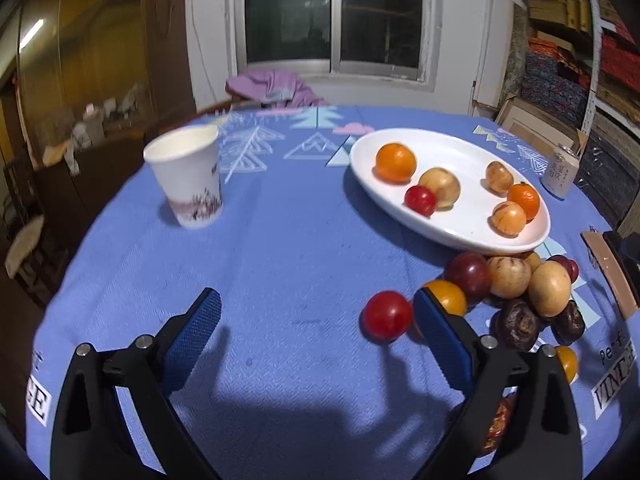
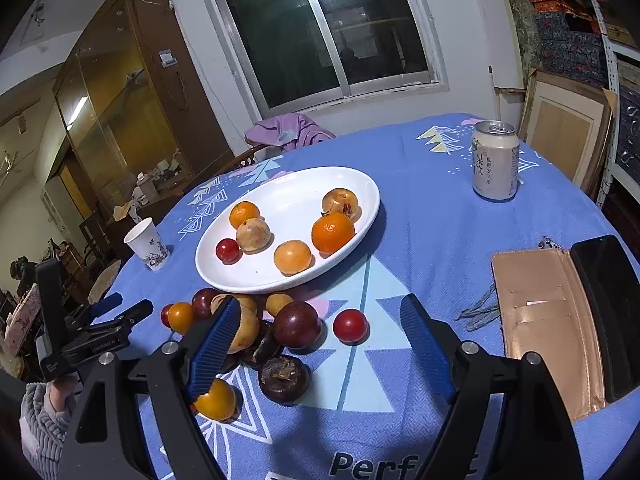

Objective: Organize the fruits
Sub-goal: 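Grasp another red tomato with the left tool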

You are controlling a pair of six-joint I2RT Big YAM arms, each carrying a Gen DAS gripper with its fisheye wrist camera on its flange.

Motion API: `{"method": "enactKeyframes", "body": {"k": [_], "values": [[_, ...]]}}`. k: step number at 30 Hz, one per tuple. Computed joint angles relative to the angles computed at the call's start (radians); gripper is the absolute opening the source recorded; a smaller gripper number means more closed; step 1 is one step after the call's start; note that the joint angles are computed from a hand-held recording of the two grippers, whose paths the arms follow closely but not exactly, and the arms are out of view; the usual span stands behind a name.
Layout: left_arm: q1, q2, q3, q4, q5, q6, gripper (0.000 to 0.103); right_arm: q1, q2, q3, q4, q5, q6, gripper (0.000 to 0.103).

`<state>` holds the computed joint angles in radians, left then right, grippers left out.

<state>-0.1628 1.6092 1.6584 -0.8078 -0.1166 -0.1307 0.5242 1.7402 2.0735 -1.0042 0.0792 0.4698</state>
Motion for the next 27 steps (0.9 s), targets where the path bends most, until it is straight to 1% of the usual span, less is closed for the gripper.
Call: {"method": "enactKeyframes", "body": {"k": [2, 4, 7, 9, 10, 11, 12, 14, 15, 17, 18, 21, 23, 25, 26, 27], "values": [[0.003, 0.014, 0.013, -0.024, 0.026, 0.005, 0.095, -0.001, 0.002, 0.003, -0.005, -0.003, 0.001, 0.083], [-0.007, 0.017, 0.009, -0.024, 0.026, 0.027, 0.095, 0.0, 0.001, 0.001, -0.006, -0.002, 0.001, 0.083], [-0.021, 0.03, 0.019, -0.041, 0.026, 0.061, 0.095, 0.0, 0.0, 0.0, -0.003, -0.005, 0.0, 0.083], [-0.014, 0.044, 0.037, -0.067, 0.017, 0.041, 0.097, 0.001, -0.002, -0.004, 0.001, -0.006, -0.003, 0.083], [-0.01, 0.06, 0.057, -0.099, -0.007, 0.025, 0.097, 0.001, -0.002, -0.006, 0.002, -0.005, -0.004, 0.083], [0.001, 0.066, 0.066, -0.111, 0.003, 0.007, 0.098, 0.001, -0.002, -0.005, 0.002, -0.005, -0.003, 0.083], [0.013, 0.059, 0.059, -0.097, 0.012, -0.015, 0.098, 0.0, -0.002, -0.005, 0.001, -0.005, -0.002, 0.084], [0.014, 0.041, 0.038, -0.06, -0.071, -0.009, 0.097, 0.0, -0.004, -0.007, 0.005, -0.005, 0.003, 0.084], [0.016, 0.033, 0.031, -0.052, -0.072, -0.005, 0.097, -0.001, -0.006, -0.009, 0.006, -0.005, 0.004, 0.084], [0.021, 0.026, 0.025, -0.04, -0.031, -0.007, 0.097, -0.001, -0.008, -0.01, 0.009, -0.006, 0.002, 0.084], [0.015, 0.028, 0.024, -0.037, -0.023, 0.009, 0.097, -0.001, -0.009, -0.011, 0.011, -0.007, 0.001, 0.084], [-0.013, 0.043, 0.038, -0.05, -0.035, 0.086, 0.097, -0.001, -0.009, -0.012, 0.012, -0.006, -0.002, 0.084], [-0.025, 0.049, 0.043, -0.049, -0.047, 0.113, 0.096, 0.001, -0.008, -0.011, 0.011, -0.001, -0.003, 0.084], [-0.028, 0.063, 0.06, -0.059, -0.037, 0.128, 0.08, 0.002, -0.006, -0.009, 0.008, 0.002, -0.006, 0.084], [-0.025, 0.075, 0.076, -0.073, -0.024, 0.128, 0.067, 0.002, -0.005, -0.009, 0.008, 0.004, -0.007, 0.084], [-0.018, 0.093, 0.099, -0.094, -0.003, 0.12, 0.061, 0.003, -0.004, -0.008, 0.006, 0.004, -0.009, 0.084]]}}
